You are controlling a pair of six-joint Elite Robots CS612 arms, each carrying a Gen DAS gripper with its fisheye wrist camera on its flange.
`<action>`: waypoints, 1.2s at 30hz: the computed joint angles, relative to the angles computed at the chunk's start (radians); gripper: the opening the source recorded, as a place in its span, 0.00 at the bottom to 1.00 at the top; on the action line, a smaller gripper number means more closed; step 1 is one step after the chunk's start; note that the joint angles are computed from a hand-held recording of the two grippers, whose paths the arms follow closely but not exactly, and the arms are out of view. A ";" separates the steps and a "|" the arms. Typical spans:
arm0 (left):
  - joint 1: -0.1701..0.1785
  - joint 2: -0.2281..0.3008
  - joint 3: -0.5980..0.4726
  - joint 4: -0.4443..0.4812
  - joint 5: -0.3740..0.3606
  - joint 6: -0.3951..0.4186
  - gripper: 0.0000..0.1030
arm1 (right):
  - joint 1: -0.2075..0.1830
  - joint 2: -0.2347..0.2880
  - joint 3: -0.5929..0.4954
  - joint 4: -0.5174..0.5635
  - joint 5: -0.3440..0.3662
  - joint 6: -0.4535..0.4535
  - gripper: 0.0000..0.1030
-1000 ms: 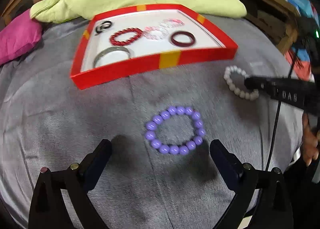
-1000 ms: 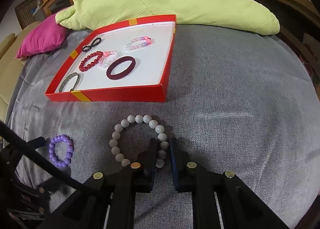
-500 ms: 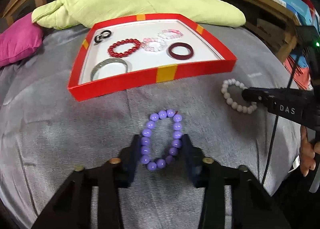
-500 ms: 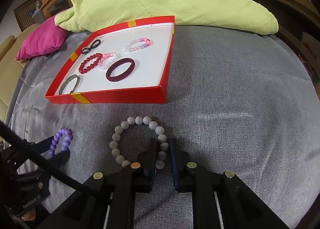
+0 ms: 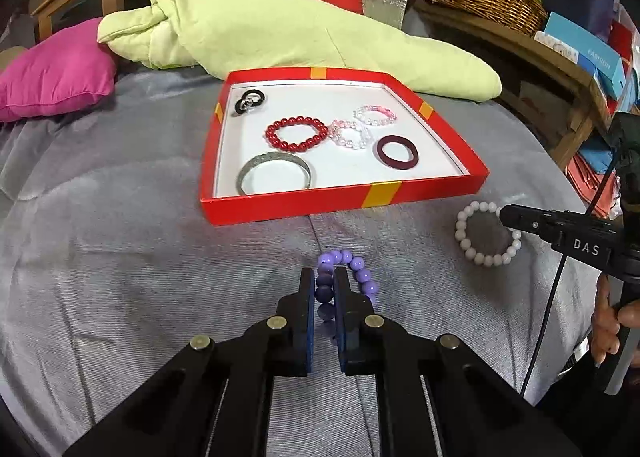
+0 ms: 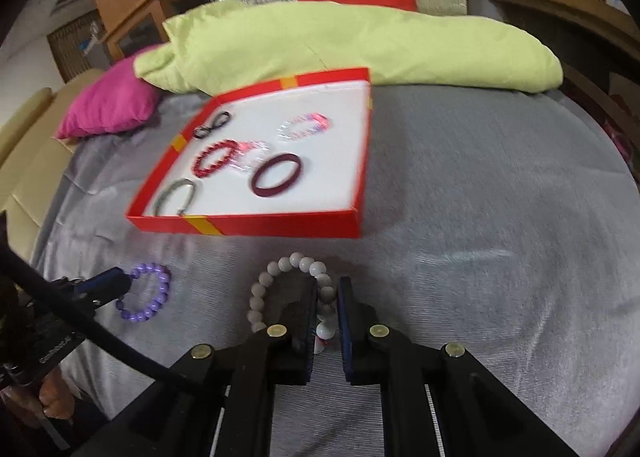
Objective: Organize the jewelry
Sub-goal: 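Grasp the purple bead bracelet with the left tool while the right tool grasps the white bead bracelet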
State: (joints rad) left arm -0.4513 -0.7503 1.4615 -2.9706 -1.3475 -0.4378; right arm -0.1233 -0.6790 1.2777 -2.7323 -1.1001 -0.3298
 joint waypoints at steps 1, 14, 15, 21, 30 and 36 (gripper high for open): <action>0.001 -0.001 0.001 0.003 -0.002 -0.005 0.09 | 0.000 -0.002 0.002 0.003 0.013 -0.003 0.11; 0.007 -0.001 -0.007 0.077 -0.003 -0.026 0.21 | 0.013 0.006 -0.018 0.068 -0.017 -0.009 0.10; 0.007 -0.001 -0.009 0.086 -0.001 -0.031 0.28 | 0.011 0.007 -0.020 0.075 -0.018 -0.004 0.11; 0.005 0.003 -0.013 0.102 0.018 -0.044 0.57 | 0.004 0.010 -0.032 0.096 -0.025 0.034 0.16; -0.001 0.015 -0.034 0.134 -0.006 -0.041 0.70 | 0.017 0.015 -0.034 0.099 -0.077 -0.002 0.35; -0.009 0.020 -0.031 0.114 0.006 0.022 0.47 | 0.027 0.009 -0.005 0.029 -0.108 -0.065 0.11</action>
